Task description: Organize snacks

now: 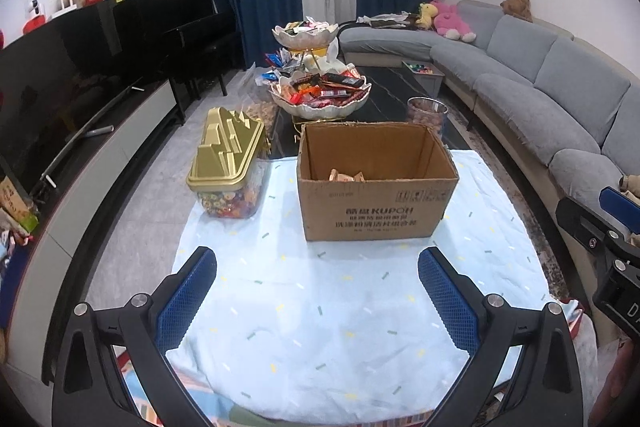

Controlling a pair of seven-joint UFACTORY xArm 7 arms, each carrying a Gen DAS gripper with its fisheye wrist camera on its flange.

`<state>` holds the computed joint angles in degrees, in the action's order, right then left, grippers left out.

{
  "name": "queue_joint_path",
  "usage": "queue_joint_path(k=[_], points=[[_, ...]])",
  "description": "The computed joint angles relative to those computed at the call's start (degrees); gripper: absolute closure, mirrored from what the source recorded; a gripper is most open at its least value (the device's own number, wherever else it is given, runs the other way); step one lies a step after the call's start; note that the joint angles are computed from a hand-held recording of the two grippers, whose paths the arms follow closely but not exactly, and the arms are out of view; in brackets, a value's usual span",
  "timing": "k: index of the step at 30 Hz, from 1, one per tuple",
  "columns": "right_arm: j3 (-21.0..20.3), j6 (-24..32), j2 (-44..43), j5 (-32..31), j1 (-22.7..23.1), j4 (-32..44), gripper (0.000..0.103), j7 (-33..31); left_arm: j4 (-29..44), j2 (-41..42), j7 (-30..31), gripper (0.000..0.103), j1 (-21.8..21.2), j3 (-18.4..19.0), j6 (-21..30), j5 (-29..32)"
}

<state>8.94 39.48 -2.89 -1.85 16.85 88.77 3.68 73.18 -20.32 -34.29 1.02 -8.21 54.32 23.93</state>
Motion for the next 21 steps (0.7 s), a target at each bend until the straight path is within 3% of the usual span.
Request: queue_joint_path(k=[6, 21], points=[[-0.69, 0.14, -4.46, 1.71, -0.74, -4.84, 0.026, -1.06, -2.88, -3.93, -3.57, 0.000, -0.21, -1.77, 1.86, -0.11], [-1.31, 0.85, -14.33, 6.31, -1.12, -13.18, 0.026, -4.66, -7.16, -12.45, -4.67, 0.000, -0.58, -4.38, 5.07, -1.40]])
